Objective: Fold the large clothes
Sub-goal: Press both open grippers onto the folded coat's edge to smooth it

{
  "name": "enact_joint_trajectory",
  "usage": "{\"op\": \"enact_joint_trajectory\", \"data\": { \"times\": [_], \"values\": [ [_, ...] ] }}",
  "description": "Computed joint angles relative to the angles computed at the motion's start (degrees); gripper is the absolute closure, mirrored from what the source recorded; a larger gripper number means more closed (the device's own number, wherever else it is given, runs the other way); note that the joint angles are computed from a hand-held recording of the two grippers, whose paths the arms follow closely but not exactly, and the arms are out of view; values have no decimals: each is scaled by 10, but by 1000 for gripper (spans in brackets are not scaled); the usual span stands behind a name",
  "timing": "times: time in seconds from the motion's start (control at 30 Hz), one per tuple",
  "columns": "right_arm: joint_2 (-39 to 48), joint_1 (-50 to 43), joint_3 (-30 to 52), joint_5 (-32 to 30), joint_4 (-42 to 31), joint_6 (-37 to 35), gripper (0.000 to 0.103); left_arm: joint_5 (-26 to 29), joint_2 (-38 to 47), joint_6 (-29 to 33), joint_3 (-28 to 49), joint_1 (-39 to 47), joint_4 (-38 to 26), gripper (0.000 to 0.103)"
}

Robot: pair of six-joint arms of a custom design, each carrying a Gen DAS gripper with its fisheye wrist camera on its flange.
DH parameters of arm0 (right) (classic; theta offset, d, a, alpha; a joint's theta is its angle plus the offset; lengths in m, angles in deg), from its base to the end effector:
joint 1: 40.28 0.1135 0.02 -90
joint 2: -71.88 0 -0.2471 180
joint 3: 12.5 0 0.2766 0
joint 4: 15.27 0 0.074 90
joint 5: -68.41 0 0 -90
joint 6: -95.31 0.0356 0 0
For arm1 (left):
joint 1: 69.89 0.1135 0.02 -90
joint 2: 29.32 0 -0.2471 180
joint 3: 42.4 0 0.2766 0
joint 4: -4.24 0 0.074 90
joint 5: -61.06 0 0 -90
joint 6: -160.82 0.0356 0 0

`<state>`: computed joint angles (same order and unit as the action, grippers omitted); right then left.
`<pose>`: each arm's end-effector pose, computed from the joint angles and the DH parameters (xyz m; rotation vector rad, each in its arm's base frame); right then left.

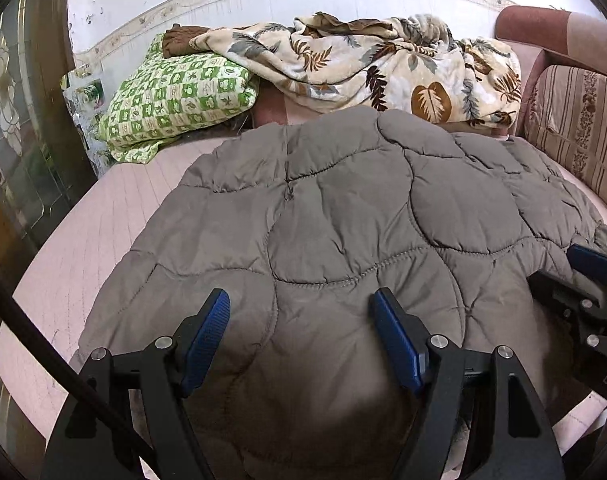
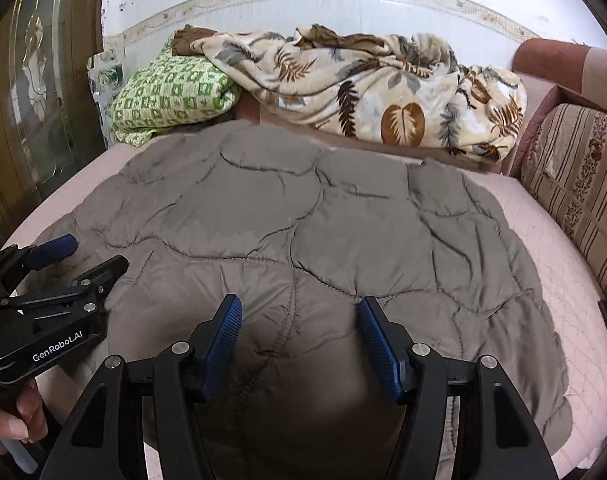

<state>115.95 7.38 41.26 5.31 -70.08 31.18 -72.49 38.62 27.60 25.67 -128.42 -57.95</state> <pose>0.1397 0.1294 0.2570 -0.2068 2.2483 0.1249 0.1517 -0.2009 0.2550 0.0784 2.2678 0.1334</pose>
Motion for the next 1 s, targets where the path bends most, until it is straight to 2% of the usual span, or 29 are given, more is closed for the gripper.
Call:
{"op": "enact_joint_trajectory", "data": {
  "times": [0.2, 0.37, 0.83, 1.0],
  "values": [
    [27, -16, -4, -19, 6, -5, 36, 7, 9, 6, -3, 6, 10, 30],
    [40, -10, -4, -10, 9, -3, 36, 8, 8, 8, -6, 7, 14, 29],
    [3, 14, -10, 9, -17, 23, 29, -14, 12, -21, -5, -11, 1, 29],
    [-32, 45, -10, 40, -43, 45, 29, -18, -6, -37, -7, -22, -14, 29]
  ]
}}
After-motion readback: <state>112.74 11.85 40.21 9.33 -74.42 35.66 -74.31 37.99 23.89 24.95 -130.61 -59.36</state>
